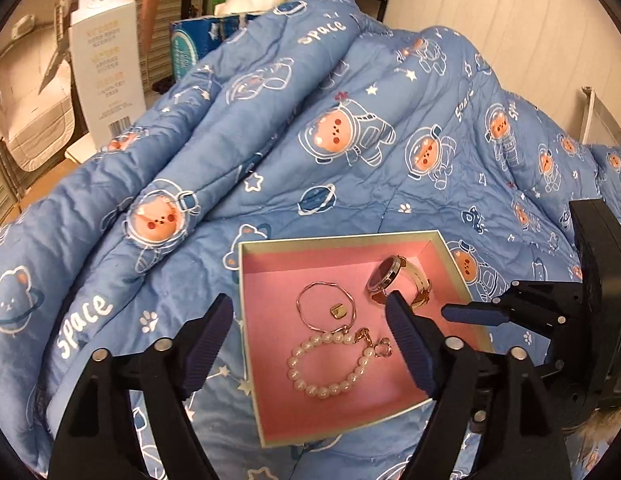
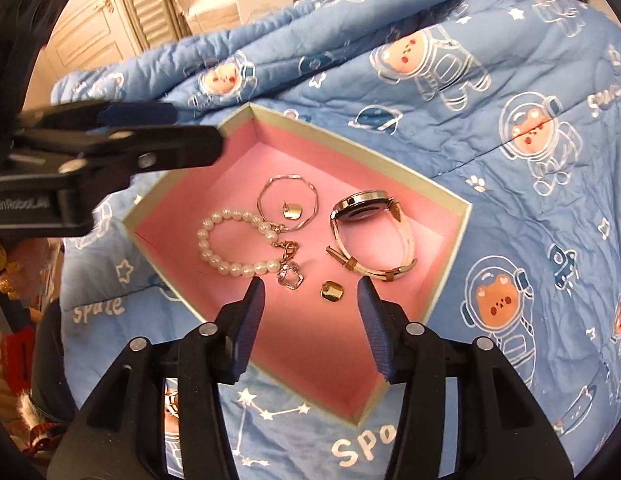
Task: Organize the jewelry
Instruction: 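Withdraw both tools from the box back toward the remaining jewelry, then grasp a gold star earring with the right tool while the left tool grasps another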
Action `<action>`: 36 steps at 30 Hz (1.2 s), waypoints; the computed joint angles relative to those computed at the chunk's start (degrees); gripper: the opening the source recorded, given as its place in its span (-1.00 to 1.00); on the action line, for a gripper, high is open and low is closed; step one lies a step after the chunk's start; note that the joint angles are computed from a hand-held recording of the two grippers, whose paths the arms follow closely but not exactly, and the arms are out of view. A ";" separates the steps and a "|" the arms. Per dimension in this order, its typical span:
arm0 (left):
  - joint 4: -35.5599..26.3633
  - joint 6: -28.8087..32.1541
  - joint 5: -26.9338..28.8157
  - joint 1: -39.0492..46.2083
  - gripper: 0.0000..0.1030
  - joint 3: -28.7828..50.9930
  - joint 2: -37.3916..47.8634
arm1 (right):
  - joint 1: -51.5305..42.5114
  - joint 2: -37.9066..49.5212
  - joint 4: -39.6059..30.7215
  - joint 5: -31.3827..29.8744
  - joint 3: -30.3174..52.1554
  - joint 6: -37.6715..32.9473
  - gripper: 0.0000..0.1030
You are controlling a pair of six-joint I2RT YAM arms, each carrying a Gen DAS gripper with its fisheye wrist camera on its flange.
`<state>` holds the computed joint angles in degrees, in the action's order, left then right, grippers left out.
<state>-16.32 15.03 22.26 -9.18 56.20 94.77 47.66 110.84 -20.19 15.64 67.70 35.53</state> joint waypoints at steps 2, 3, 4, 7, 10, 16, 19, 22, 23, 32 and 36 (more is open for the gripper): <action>0.73 0.56 1.99 2.30 0.61 -3.54 -3.39 | 1.77 -2.92 1.33 2.28 -2.56 1.92 0.17; 1.00 1.11 2.75 3.25 0.64 -5.33 -4.93 | 2.83 -3.79 2.39 3.30 -3.88 2.97 0.17; 1.45 1.94 3.39 4.28 0.66 -7.36 -6.49 | 3.84 -4.78 3.09 4.10 -4.90 3.89 0.17; 3.83 5.58 3.54 6.78 0.70 -14.21 -11.26 | 7.20 -7.41 4.73 6.27 -7.80 7.02 0.17; 6.26 9.16 2.63 8.68 0.70 -21.44 -16.54 | 10.56 -8.85 5.81 8.33 -10.11 9.24 0.17; 7.52 14.09 4.56 12.70 0.70 -32.09 -24.87 | 17.88 -7.89 5.67 12.76 -11.26 13.74 0.17; 6.76 15.13 6.18 14.36 0.70 -35.33 -26.66 | 19.86 -6.44 7.48 12.08 -12.26 15.53 0.17; 6.97 15.61 6.81 14.90 0.70 -38.42 -28.25 | 21.46 -4.42 8.65 11.46 -12.58 18.13 0.17; 7.34 15.71 6.44 14.67 0.70 -39.56 -29.18 | 21.85 -3.78 8.91 11.32 -12.57 18.90 0.17; 9.84 16.26 6.30 13.22 0.38 -44.60 -33.34 | 22.90 -0.87 10.36 11.22 -12.47 20.53 -0.15; 10.74 16.30 7.18 12.96 0.18 -44.67 -31.45 | 22.68 -0.39 11.19 10.62 -12.40 20.10 -0.26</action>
